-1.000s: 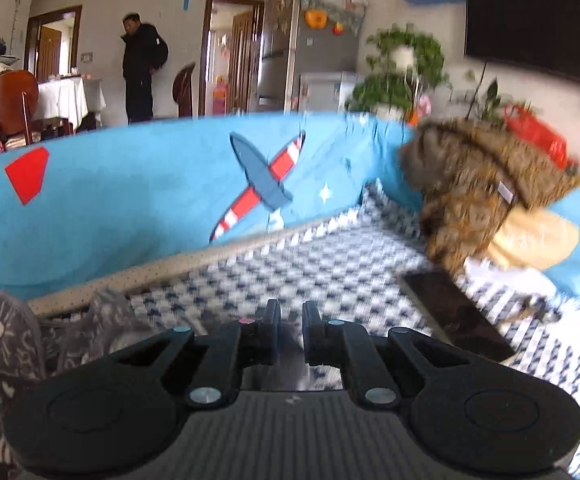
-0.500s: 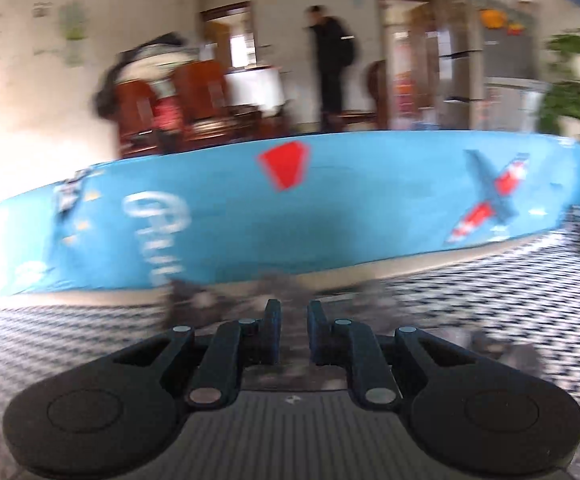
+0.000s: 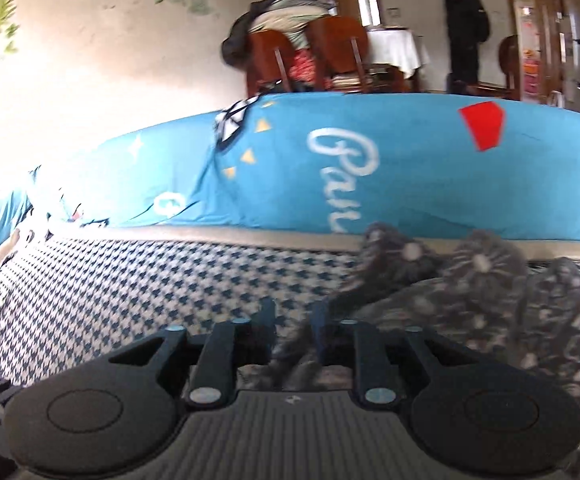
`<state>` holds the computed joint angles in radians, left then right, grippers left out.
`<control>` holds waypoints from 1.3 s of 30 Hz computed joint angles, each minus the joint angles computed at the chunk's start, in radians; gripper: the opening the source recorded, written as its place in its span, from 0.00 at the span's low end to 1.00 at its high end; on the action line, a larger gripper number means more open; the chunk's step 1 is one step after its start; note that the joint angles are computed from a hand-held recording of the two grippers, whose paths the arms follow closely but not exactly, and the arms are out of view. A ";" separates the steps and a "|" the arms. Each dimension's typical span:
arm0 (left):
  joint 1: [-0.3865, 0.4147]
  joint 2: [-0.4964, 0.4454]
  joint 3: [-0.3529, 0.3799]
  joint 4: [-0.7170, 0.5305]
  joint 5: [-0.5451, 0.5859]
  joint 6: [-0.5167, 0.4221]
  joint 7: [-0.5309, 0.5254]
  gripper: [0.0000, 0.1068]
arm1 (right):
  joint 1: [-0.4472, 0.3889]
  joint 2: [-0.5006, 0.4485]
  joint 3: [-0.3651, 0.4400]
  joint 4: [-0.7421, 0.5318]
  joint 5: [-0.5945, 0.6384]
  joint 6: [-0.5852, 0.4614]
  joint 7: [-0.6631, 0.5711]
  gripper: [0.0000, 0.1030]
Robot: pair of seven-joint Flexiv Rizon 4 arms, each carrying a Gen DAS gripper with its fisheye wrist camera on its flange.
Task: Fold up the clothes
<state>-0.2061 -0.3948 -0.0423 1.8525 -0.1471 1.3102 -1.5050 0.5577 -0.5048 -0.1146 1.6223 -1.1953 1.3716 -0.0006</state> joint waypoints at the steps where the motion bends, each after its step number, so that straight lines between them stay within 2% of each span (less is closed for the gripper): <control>1: 0.001 0.002 0.001 0.002 0.000 0.000 -0.001 0.96 | -0.001 -0.012 0.013 -0.013 0.021 -0.012 -0.028 0.31; 3: 0.003 0.007 0.005 0.007 0.002 -0.002 -0.003 0.96 | 0.001 -0.035 0.034 -0.037 0.072 -0.034 -0.091 0.34; 8: 0.027 0.020 -0.010 0.017 -0.024 -0.015 0.017 0.96 | 0.031 -0.080 0.069 -0.092 0.225 -0.183 -0.261 0.43; 10: 0.034 0.024 -0.014 0.019 -0.035 -0.019 0.023 0.96 | 0.040 -0.096 0.076 -0.109 0.279 -0.227 -0.304 0.43; 13: 0.042 0.035 -0.019 0.030 -0.051 -0.013 0.031 0.96 | 0.052 -0.113 0.078 -0.126 0.341 -0.282 -0.348 0.43; 19: 0.050 0.053 -0.022 0.040 -0.074 -0.031 0.045 0.96 | 0.083 -0.127 0.046 -0.129 0.338 -0.313 -0.365 0.42; 20: 0.051 0.054 -0.022 0.040 -0.077 -0.035 0.044 0.96 | 0.087 -0.128 0.041 -0.129 0.331 -0.316 -0.364 0.39; 21: 0.050 0.053 -0.021 0.038 -0.078 -0.036 0.041 0.96 | 0.091 -0.126 0.033 -0.124 0.324 -0.314 -0.348 0.31; 24: 0.046 0.047 -0.018 0.031 -0.076 -0.033 0.035 0.96 | 0.089 -0.113 0.013 -0.096 0.297 -0.268 -0.272 0.17; 26: 0.050 0.048 -0.023 0.035 -0.083 -0.029 0.041 0.96 | 0.085 -0.103 -0.002 -0.077 0.265 -0.217 -0.223 0.12; 31: 0.057 0.050 -0.033 0.039 -0.103 -0.018 0.056 0.96 | 0.085 -0.086 -0.042 -0.055 0.152 -0.117 -0.112 0.11; 35: 0.056 0.046 -0.029 0.030 -0.106 -0.024 0.053 0.96 | 0.071 -0.083 -0.047 -0.050 0.119 -0.050 -0.043 0.11; 39: 0.054 0.040 -0.021 0.020 -0.104 -0.010 0.038 0.96 | 0.073 -0.081 -0.092 -0.038 0.060 0.086 0.045 0.11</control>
